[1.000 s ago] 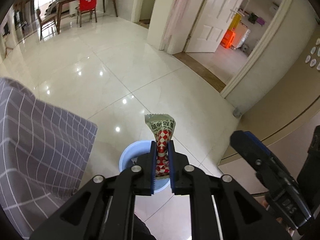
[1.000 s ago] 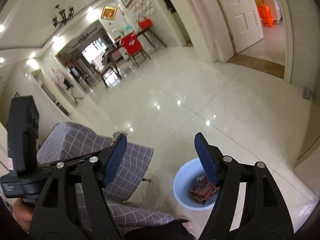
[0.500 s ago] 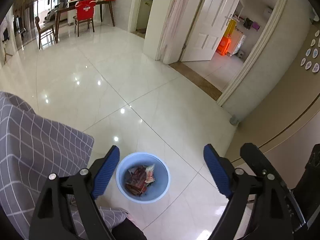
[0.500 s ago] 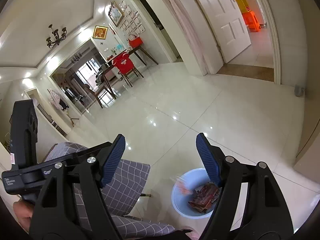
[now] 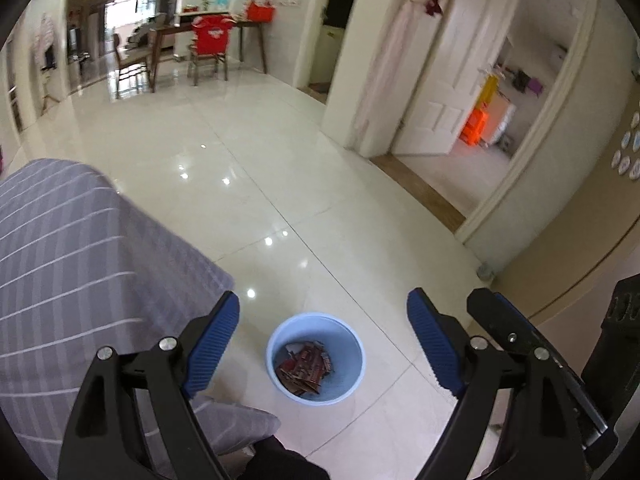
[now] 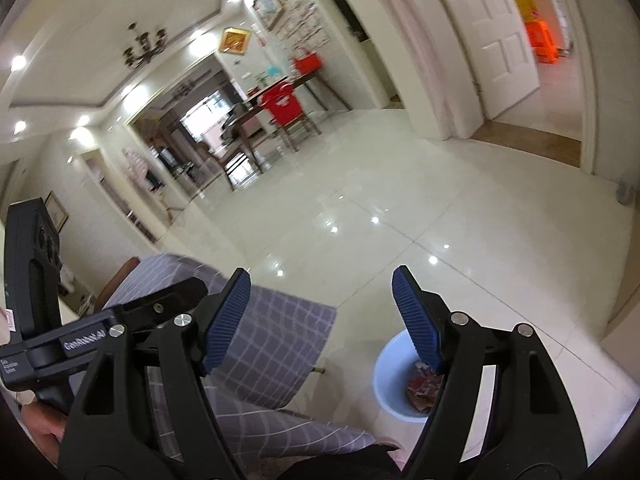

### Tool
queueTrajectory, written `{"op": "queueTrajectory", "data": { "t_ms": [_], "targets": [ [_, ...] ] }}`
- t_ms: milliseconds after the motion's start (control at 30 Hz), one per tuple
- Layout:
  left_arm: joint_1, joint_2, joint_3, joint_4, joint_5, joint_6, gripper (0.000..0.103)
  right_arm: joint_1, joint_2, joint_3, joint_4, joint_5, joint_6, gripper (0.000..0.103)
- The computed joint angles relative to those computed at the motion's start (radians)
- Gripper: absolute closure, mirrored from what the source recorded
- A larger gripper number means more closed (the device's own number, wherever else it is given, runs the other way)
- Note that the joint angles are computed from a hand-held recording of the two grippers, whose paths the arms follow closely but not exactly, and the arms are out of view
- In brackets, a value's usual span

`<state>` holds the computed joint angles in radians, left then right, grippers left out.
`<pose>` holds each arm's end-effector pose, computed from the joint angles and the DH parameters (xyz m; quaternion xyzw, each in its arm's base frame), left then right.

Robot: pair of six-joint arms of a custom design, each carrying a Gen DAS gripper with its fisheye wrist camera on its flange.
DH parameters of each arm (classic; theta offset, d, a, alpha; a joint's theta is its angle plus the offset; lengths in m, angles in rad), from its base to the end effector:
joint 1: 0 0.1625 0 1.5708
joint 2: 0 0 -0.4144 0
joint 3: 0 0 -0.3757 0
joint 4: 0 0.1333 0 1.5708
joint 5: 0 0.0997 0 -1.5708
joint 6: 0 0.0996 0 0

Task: Collect trash
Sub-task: 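Grasp the dark snack wrapper with the left tool while the right tool grasps the blue tissue box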

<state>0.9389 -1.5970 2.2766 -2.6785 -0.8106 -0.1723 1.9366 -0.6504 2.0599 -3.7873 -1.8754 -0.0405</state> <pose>-0.0745 -0.4437 0.3164 0.1300 0.9015 -0.3234 0.2564 0.2853 -0.4558 0.0489 0.1251 -0.9024 0.4056 0.0748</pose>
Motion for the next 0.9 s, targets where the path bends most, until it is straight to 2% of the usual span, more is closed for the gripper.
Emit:
{"op": "queueTrajectory", "data": {
  "t_ms": [267, 400, 567, 700, 733, 833, 900],
  "targets": [
    [-0.033, -0.321, 0.037, 0.148, 0.175, -0.061, 0.019, 0.133, 0.082, -0.155, 0.208, 0.067, -0.005, 0.03],
    [-0.04, -0.491, 0.03, 0.289, 0.316, -0.109, 0.019, 0.213, 0.165, -0.29, 0.351, 0.1, -0.02, 0.027],
    [-0.025, -0.7, -0.032, 0.621, 0.517, -0.291, 0.019, 0.335, 0.33, -0.544, 0.594, 0.112, -0.072, 0.024],
    [0.03, -0.803, -0.077, 0.722, 0.569, -0.33, 0.019, 0.425, 0.471, -0.766, 0.785, 0.091, -0.088, 0.021],
    [0.046, -0.823, -0.083, 0.711, 0.567, -0.308, 0.019, 0.446, 0.512, -0.827, 0.827, 0.093, -0.098, 0.02],
    [0.144, -0.832, -0.084, 0.508, 0.518, -0.145, 0.019, 0.5, 0.617, -0.992, 0.932, 0.057, -0.122, 0.019],
    [0.191, -0.847, -0.081, 0.423, 0.478, -0.078, 0.019, 0.525, 0.68, -1.096, 1.0, 0.038, -0.132, 0.018]
  ]
}}
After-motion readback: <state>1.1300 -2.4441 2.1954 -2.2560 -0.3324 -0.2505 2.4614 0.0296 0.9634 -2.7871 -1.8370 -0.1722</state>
